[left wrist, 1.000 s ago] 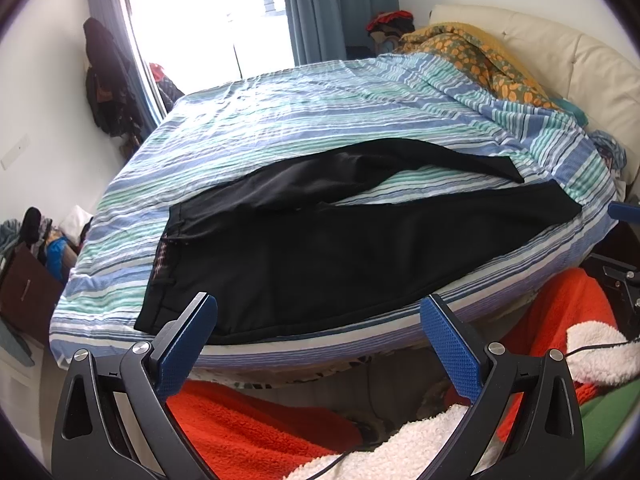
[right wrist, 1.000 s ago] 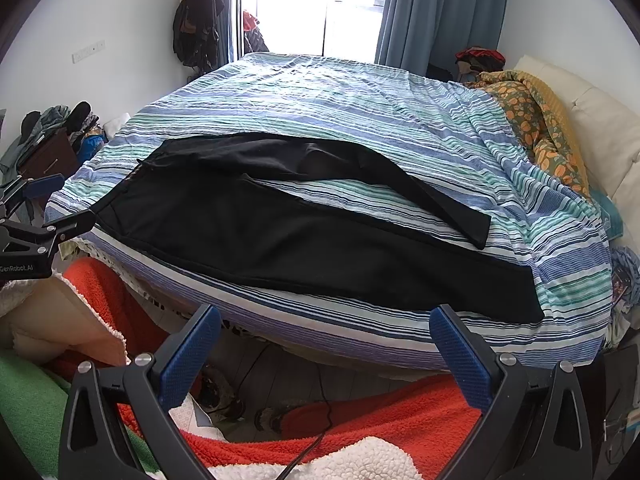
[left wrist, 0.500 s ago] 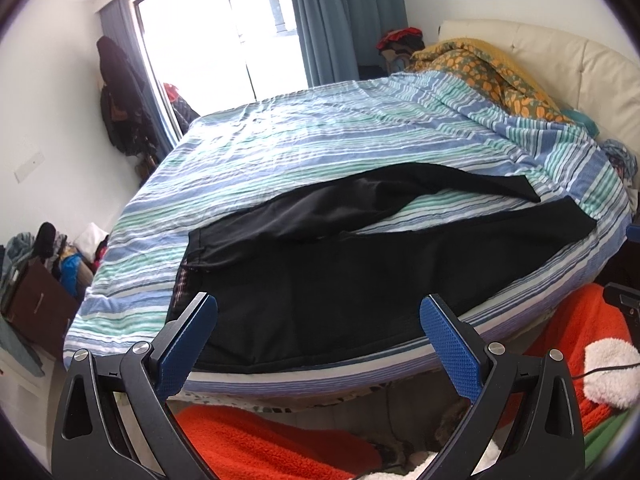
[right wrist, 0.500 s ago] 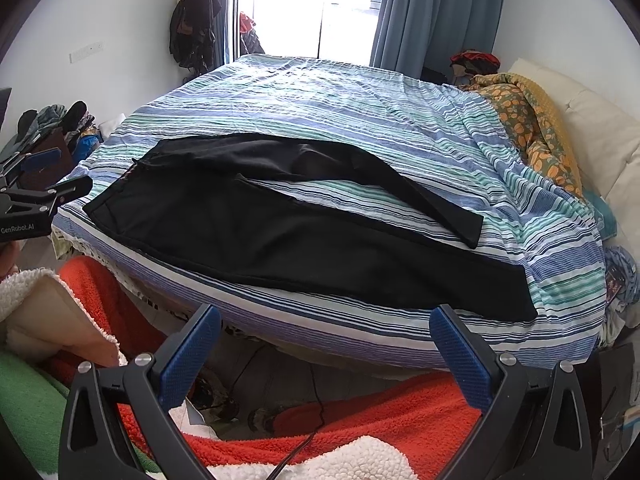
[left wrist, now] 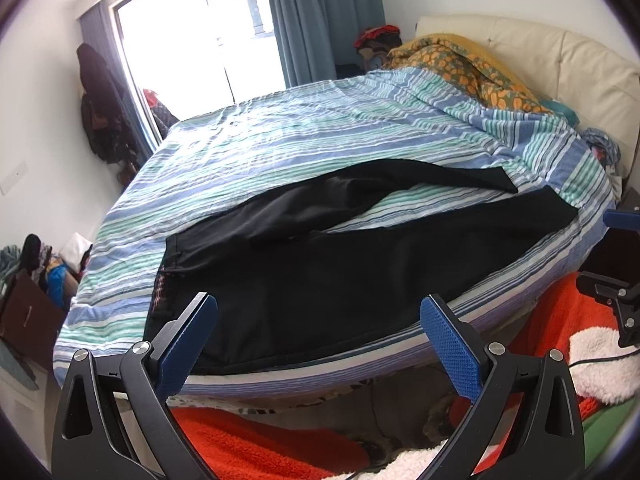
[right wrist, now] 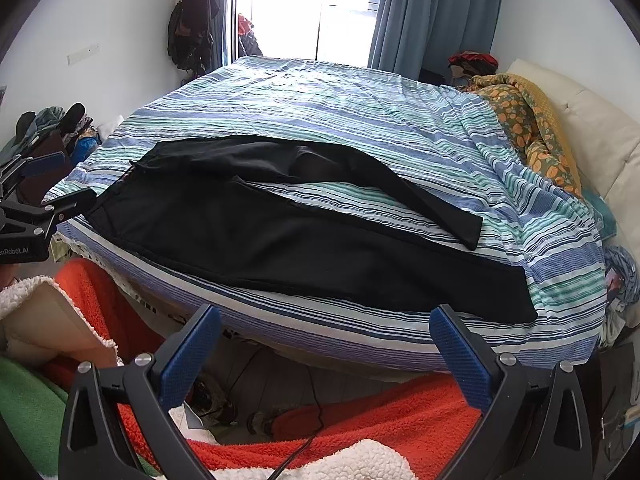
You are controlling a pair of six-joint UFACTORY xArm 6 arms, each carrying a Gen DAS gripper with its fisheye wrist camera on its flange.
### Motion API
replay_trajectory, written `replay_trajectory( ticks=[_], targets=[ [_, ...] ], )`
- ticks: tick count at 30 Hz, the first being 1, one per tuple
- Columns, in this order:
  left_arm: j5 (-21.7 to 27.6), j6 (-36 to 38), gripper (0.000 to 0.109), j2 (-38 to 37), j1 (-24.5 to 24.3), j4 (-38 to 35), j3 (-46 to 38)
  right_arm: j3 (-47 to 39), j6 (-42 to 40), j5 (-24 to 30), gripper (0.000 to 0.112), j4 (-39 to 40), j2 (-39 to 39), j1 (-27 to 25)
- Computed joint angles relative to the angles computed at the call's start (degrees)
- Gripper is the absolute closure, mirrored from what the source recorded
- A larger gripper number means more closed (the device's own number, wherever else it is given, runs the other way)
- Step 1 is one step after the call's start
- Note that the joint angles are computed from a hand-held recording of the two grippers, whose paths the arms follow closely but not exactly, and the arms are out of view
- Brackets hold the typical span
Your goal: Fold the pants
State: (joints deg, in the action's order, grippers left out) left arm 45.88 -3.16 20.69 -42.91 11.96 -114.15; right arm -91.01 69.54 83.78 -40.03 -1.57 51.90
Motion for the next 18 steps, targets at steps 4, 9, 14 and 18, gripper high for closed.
replay_trajectory(
  ticks=[4,9,14,18],
  targets=[
    [0.5,0.0,0.007,0.2,0.0,0.0,-0.5,0.0,0.1,-0.1,0.009,-0.2,0.1,0.0],
    [0.6,1.9,0.007,0.5,-0.5,-1.1,-1.1,0.0,0.2,-0.1,0.009,-0.5,0.1,0.1],
    [-0.8,6.1,0.007,0.0,-1.9,-2.1,-0.1,-0.4,-0.1,0.1,0.009,-1.0,0.4,0.4],
    [-1.8,7.2,0.007,-0.5,-2.4,-2.0,0.5,-0.6,0.4,0.8,0.009,-1.6,0.3,1.0]
  ],
)
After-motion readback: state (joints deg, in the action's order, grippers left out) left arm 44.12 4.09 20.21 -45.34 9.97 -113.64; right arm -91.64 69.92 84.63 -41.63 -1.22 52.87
